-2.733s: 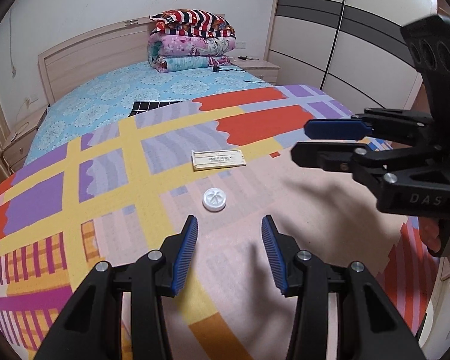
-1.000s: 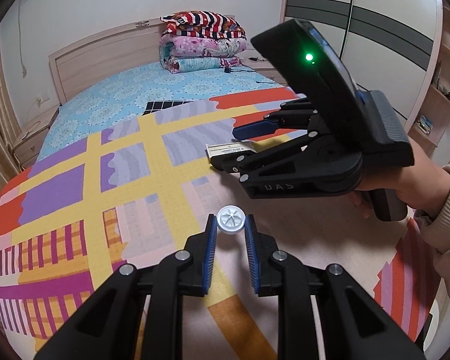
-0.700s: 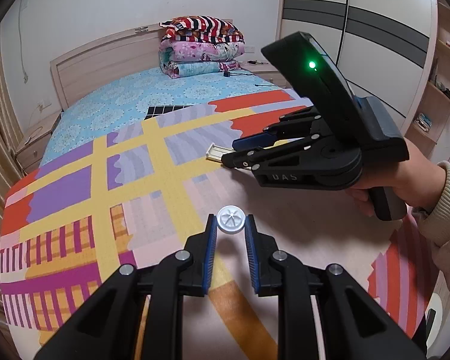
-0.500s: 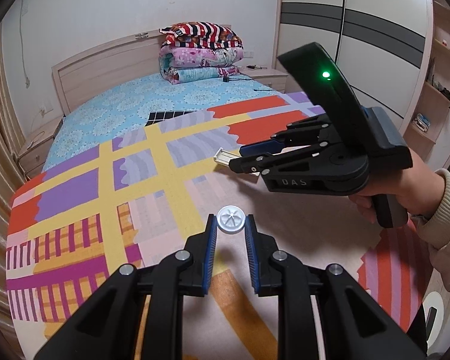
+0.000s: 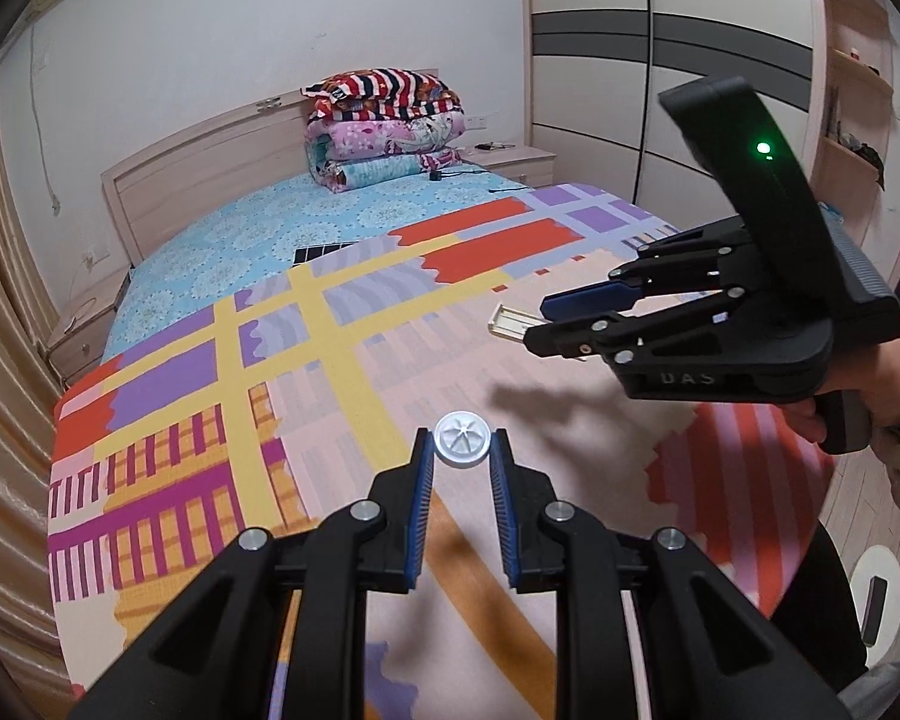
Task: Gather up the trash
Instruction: 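Carry the round cap and paper card with both tools over the trash bin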
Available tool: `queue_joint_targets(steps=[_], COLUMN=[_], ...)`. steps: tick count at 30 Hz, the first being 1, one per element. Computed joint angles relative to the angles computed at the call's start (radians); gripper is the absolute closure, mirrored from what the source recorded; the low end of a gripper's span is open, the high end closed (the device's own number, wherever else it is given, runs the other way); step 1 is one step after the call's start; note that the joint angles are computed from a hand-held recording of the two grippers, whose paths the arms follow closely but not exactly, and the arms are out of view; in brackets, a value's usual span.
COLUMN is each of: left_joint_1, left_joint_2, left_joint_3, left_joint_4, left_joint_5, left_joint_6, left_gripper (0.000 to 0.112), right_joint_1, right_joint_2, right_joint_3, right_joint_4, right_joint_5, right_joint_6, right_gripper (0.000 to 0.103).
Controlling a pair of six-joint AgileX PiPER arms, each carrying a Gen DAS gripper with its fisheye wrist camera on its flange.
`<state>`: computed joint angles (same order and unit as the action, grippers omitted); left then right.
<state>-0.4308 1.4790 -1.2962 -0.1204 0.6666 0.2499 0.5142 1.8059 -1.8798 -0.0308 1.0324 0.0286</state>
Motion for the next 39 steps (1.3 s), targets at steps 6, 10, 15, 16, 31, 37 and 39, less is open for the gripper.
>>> queue_joint_targets(steps=[6,10,15,16,31,37,39], left_joint_1=[-0.032,-0.062,-0.107,-0.113,-0.389,-0.489,-0.517], left_joint_2=[-0.138,-0.230,-0.333,-0.348,-0.519,-0.530,-0.537], left_joint_3=[0.113,0.175,0.240,0.252,0.490,0.596,0.634], left_joint_4=[-0.006,-0.002,0.014,0.016,0.223,0.295,0.296], left_joint_5=[0.010,0.028,0.054,0.057,0.092,0.083,0.080], left_joint_6=[0.007,0.003,-0.032,-0.039,-0.414,-0.575,-0.605], left_gripper=[0.094,0.094,0.094,0.094,0.094,0.094,0.094], right_joint_1=[0.079,0.136,0.224,0.244,0.554,0.636,0.656], right_joint_2=[-0.164,-0.256,-0.362,-0.382,-0.525,-0.525,-0.522], right_joint_3=[0.164,0.238,0.328,0.348,0.638,0.727,0.743], right_joint_4=[-0.067,-0.095,-0.149,-0.163,-0.308,-0.282,-0.276], right_joint_5=[-0.022,-0.021,-0.015,-0.013,-0.001,-0.038,-0.036], right_joint_6=[0.062,0.105,0.184,0.209,0.633,0.738,0.754], right_gripper=[0.079,0.079,0.079,0.079,0.079,0.079,0.079])
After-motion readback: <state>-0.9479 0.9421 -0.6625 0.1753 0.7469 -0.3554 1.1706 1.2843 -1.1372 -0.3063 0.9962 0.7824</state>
